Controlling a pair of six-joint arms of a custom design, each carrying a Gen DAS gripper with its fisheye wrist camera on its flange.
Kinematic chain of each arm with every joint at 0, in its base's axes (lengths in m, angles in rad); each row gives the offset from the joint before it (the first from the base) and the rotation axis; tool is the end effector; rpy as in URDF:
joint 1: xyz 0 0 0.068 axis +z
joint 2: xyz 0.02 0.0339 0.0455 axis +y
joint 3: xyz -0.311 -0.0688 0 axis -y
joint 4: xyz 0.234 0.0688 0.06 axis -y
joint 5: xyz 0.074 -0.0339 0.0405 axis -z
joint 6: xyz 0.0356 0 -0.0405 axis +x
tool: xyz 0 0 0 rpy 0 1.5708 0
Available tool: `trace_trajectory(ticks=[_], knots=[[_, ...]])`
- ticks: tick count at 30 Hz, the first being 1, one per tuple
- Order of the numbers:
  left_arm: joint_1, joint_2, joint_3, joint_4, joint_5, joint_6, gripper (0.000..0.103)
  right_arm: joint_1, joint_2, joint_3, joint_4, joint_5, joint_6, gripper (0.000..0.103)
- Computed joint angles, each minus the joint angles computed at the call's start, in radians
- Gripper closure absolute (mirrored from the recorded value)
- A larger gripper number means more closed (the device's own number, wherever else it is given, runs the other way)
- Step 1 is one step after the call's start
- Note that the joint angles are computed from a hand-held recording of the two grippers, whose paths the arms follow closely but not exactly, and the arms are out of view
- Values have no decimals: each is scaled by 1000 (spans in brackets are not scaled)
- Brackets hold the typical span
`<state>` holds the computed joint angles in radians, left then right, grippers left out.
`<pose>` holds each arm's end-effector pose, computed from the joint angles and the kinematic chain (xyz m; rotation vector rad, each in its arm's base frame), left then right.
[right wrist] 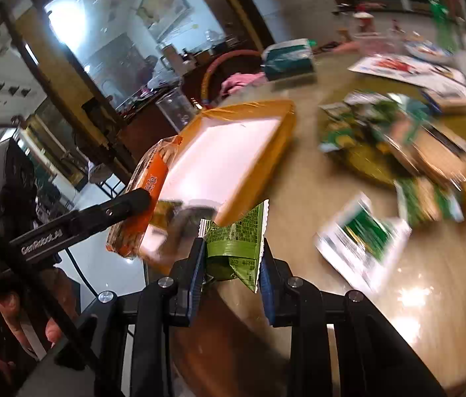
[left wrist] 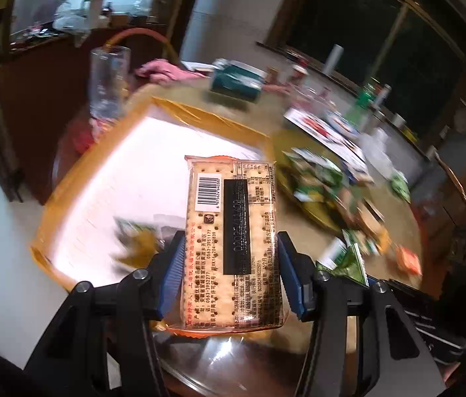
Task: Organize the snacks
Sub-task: 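Carry both held packs over the tray and open both tools to release them, then withdraw both open tools from the tray toward the table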
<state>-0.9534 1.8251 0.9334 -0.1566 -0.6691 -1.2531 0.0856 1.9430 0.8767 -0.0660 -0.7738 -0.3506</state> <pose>0.2164 -0.2667 0.1818 -0.5585 2.2578 -0.1899 0.3376 0.0539 0.1373 -0.7513 2.3565 0.9223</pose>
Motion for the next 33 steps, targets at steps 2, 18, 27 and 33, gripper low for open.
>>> trace_trajectory(ticks=[2,18,27,33], knots=[[51,-29,-39,30,19,36,48,56,29,45,13,16,40,74],[403,69,-67,111,236,269,48,316,213,242,66,274,121,73],[395,115,-29,19,254,260,37,311,205,218,75,244,134,49],[245,48,-8,-89,47,128,17,196,67,40,181,93,120,33]])
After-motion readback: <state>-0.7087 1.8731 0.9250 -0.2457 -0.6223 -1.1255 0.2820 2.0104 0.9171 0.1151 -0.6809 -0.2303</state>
